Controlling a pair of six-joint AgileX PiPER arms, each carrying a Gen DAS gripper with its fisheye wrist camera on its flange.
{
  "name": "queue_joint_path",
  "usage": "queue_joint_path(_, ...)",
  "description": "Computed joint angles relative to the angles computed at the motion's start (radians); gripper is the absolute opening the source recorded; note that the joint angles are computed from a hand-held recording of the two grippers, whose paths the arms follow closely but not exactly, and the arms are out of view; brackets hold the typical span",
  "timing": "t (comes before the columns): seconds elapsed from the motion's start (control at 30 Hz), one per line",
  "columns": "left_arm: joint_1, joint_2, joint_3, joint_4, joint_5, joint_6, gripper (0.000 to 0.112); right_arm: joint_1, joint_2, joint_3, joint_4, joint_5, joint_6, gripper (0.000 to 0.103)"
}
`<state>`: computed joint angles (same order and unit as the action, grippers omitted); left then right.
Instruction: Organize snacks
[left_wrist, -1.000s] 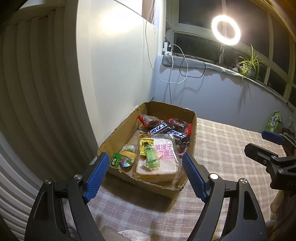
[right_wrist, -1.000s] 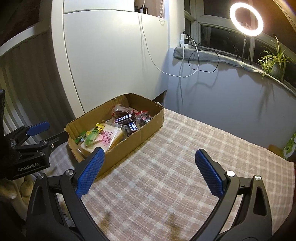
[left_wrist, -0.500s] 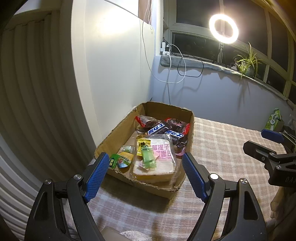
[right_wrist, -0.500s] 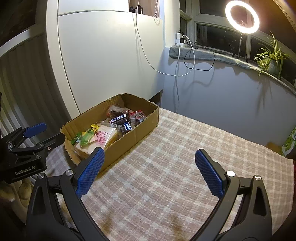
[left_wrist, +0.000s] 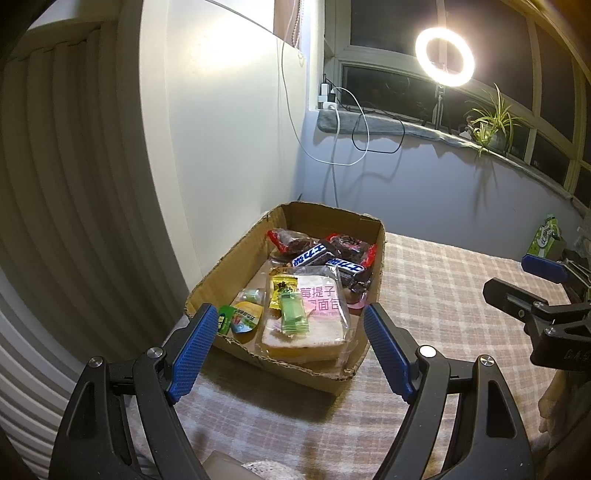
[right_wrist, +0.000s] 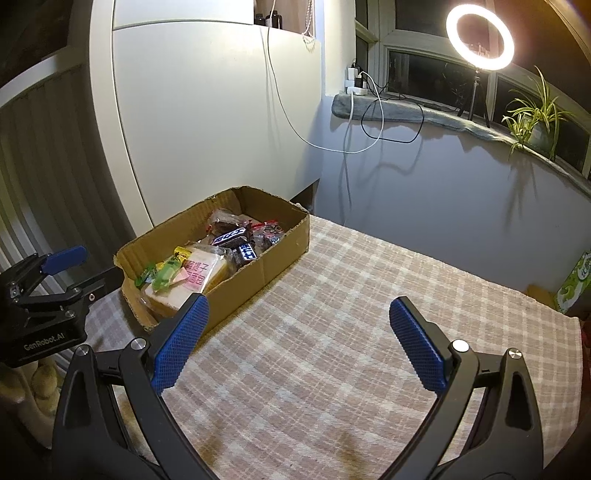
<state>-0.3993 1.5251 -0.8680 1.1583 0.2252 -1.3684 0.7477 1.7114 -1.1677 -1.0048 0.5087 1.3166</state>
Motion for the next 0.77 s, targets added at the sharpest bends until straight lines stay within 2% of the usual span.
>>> queue_joint_path(0.77,-0.005,0.019,-0.016,-0.031,0.002,0.041,0.081,-0.015,-0.004,0.027,-0.018,-0.015,0.015,0.1)
